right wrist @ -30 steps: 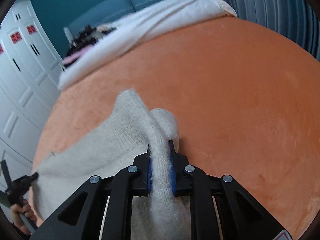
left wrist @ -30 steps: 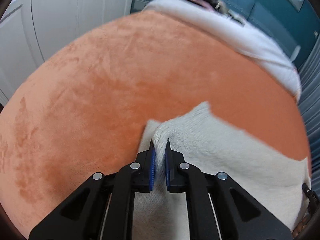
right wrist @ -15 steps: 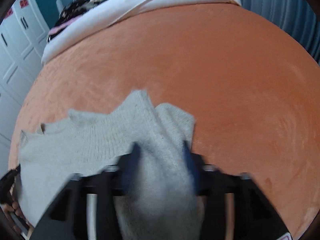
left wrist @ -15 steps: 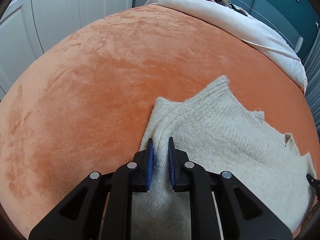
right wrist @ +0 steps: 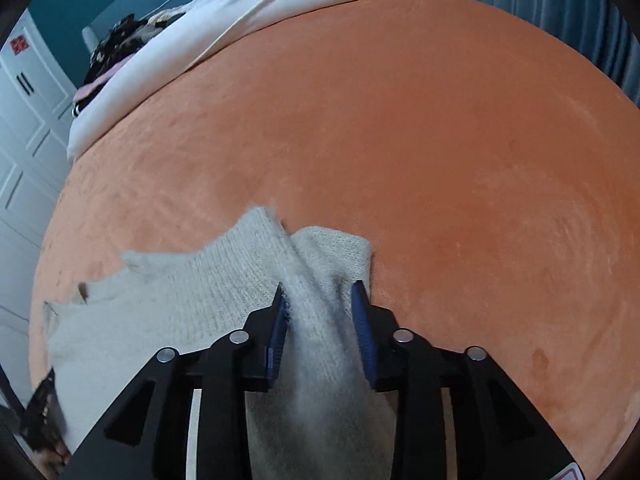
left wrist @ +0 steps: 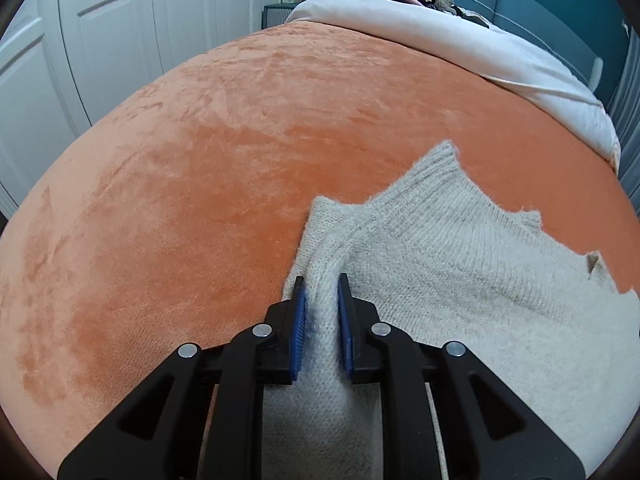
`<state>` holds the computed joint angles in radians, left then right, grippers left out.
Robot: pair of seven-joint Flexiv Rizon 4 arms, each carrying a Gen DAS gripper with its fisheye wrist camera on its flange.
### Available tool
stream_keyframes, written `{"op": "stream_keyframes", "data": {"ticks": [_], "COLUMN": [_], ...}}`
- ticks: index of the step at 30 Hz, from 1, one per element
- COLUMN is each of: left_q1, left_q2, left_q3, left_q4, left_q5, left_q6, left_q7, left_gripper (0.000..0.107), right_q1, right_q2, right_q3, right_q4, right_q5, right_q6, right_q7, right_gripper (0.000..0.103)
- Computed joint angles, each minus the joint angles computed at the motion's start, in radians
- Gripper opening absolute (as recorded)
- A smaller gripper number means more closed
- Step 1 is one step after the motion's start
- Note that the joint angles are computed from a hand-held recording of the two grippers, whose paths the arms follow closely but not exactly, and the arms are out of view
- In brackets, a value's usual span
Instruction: Fold small clothes
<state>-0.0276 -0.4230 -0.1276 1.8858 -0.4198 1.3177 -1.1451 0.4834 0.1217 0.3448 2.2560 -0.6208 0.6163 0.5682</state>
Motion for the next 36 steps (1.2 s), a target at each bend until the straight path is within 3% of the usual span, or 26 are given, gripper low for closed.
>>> {"op": "stream_keyframes", "data": {"ticks": [1, 2, 3, 4, 5, 7, 10, 11, 12, 14, 15, 16, 17, 18, 19, 20, 22, 24, 26, 30, 33, 35, 36], "left_q1": [0.020, 0.028, 0.031, 0.055, 0.095, 0.122, 0.128, 0.129, 0.126, 0.092, 0.081, 0.071, 0.060, 0.048, 0.034, 0.030, 0.044, 0.060, 0.080, 0.103, 0.097, 0.087, 0.079], "left_q2": [0.012, 0.035, 0.056, 0.087, 0.125, 0.191, 0.253, 0.261, 0.267, 0.271, 0.263, 0.254, 0.241, 0.232, 0.228, 0.228, 0.256, 0.300, 0.347, 0.445, 0.493, 0.517, 0.530], "left_q3": [-0.022, -0.021, -0.014, -0.039, -0.081, -0.079, -0.017, 0.003, 0.011, 0.024, 0.028, 0.035, 0.046, 0.059, 0.076, 0.087, 0.097, 0.121, 0.157, 0.224, 0.238, 0.229, 0.221], "left_q4": [0.011, 0.027, 0.043, 0.082, 0.129, 0.193, 0.259, 0.269, 0.282, 0.291, 0.274, 0.257, 0.233, 0.212, 0.195, 0.182, 0.179, 0.183, 0.193, 0.280, 0.379, 0.388, 0.383], "left_q5": [-0.029, -0.047, -0.046, -0.107, -0.200, -0.305, -0.386, -0.410, -0.470, -0.508, -0.514, -0.508, -0.482, -0.436, -0.363, -0.325, -0.362, -0.367, -0.323, -0.172, -0.171, -0.147, -0.132], "left_q6": [-0.004, -0.008, -0.005, 0.017, 0.025, -0.025, -0.158, -0.212, -0.243, -0.212, -0.240, -0.277, -0.318, -0.345, -0.357, -0.372, -0.428, -0.492, -0.598, -0.712, -0.633, -0.563, -0.511], "left_q7": [0.014, 0.010, -0.003, 0.034, 0.097, 0.143, 0.117, 0.097, 0.102, 0.119, 0.132, 0.126, 0.100, 0.072, 0.026, -0.001, 0.003, 0.034, 0.042, 0.044, 0.105, 0.102, 0.101], "left_gripper": [0.021, 0.028, 0.042, 0.044, 0.046, 0.058, 0.069, 0.070, 0.070, 0.075, 0.076, 0.072, 0.065, 0.046, 0.029, 0.025, 0.014, 0.012, 0.012, 0.013, 0.021, 0.030, 0.033], "right_q1": [0.016, 0.031, 0.053, 0.072, 0.092, 0.130, 0.150, 0.154, 0.131, 0.113, 0.087, 0.069, 0.048, 0.034, 0.027, 0.027, 0.041, 0.075, 0.126, 0.238, 0.303, 0.324, 0.332], "right_q2": [0.017, 0.026, 0.035, 0.047, 0.052, 0.067, 0.086, 0.098, 0.110, 0.115, 0.115, 0.114, 0.109, 0.109, 0.124, 0.148, 0.201, 0.237, 0.251, 0.217, 0.148, 0.148, 0.155], "right_q3": [0.024, 0.043, 0.069, 0.087, 0.105, 0.133, 0.156, 0.149, 0.174, 0.164, 0.136, 0.116, 0.093, 0.071, 0.082, 0.103, 0.143, 0.184, 0.224, 0.302, 0.309, 0.302, 0.297], "right_q4": [-0.018, -0.032, -0.046, -0.047, -0.052, -0.027, 0.087, 0.149, 0.182, 0.197, 0.220, 0.230, 0.234, 0.234, 0.217, 0.196, 0.159, 0.129, 0.101, 0.075, 0.068, 0.043, 0.002], "right_q5": [-0.013, -0.019, -0.015, 0.001, 0.025, 0.089, 0.114, 0.066, 0.007, -0.087, -0.169, -0.212, -0.256, -0.296, -0.286, -0.292, -0.273, -0.198, -0.077, 0.149, 0.238, 0.254, 0.257], "right_q6": [-0.056, -0.097, -0.150, -0.181, -0.206, -0.188, 0.009, 0.114, 0.154, 0.164, 0.231, 0.274, 0.319, 0.353, 0.322, 0.259, 0.163, 0.085, 0.015, -0.040, -0.015, -0.083, -0.184], "right_q7": [0.019, 0.032, 0.047, 0.059, 0.081, 0.142, 0.365, 0.501, 0.602, 0.686, 0.726, 0.747, 0.760, 0.763, 0.746, 0.741, 0.718, 0.663, 0.601, 0.631, 0.667, 0.664, 0.631], "right_gripper": [0.043, 0.055, 0.063, 0.074, 0.078, 0.078, 0.079, 0.080, 0.081, 0.080, 0.077, 0.072, 0.050, 0.022, 0.022, 0.020, 0.016, 0.014, 0.014, 0.015, 0.023, 0.032, 0.036]}}
